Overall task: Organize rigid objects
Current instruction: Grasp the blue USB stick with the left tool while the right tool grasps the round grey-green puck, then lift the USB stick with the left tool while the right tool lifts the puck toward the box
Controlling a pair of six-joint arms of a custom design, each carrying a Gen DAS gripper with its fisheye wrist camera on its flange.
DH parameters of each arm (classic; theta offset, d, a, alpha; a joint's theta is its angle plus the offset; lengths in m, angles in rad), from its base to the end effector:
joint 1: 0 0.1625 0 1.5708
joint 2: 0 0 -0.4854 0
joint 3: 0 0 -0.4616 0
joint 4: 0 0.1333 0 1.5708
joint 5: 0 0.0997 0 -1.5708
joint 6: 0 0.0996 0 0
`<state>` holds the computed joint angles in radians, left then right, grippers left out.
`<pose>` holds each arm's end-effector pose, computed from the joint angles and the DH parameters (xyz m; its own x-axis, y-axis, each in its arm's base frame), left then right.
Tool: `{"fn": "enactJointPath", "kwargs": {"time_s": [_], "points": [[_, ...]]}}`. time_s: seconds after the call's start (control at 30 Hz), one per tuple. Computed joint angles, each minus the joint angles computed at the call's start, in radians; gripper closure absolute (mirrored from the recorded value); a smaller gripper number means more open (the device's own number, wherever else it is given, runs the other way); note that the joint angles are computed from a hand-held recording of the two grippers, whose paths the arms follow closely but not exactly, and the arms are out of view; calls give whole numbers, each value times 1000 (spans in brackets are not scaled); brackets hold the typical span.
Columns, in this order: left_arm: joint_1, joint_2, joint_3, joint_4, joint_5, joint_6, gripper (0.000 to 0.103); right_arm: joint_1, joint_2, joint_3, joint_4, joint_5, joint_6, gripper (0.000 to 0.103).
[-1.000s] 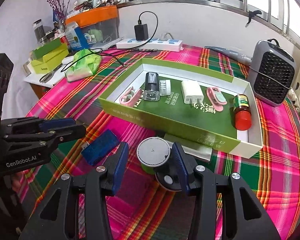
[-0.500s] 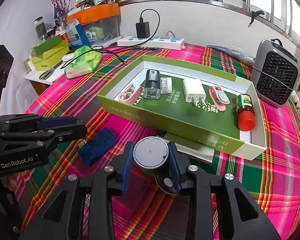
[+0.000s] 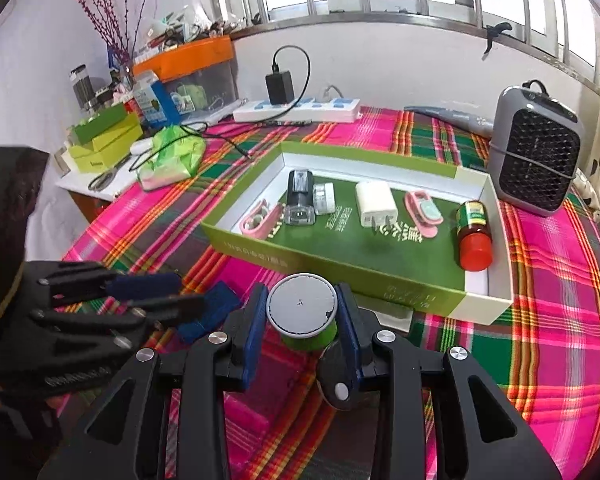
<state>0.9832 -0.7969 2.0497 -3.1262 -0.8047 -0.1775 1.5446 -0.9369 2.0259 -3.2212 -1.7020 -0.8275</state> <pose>-0.1643 -0.6117 0.0324 -0.7965 0.0837 -0.5988 0.3947 0.8222 -0.4102 0.1035 -0.6413 0.1140 -0.6858 -0.5583 0.4669 -0.7133 0.6430 -0.2787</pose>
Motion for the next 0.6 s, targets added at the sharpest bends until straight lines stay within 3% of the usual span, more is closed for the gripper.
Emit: {"fn": "enactJointPath", "kwargs": {"time_s": [0.6], "points": [[-5, 46, -47, 79, 82, -18, 71, -28, -52, 27, -3, 62, 1, 68]]}}
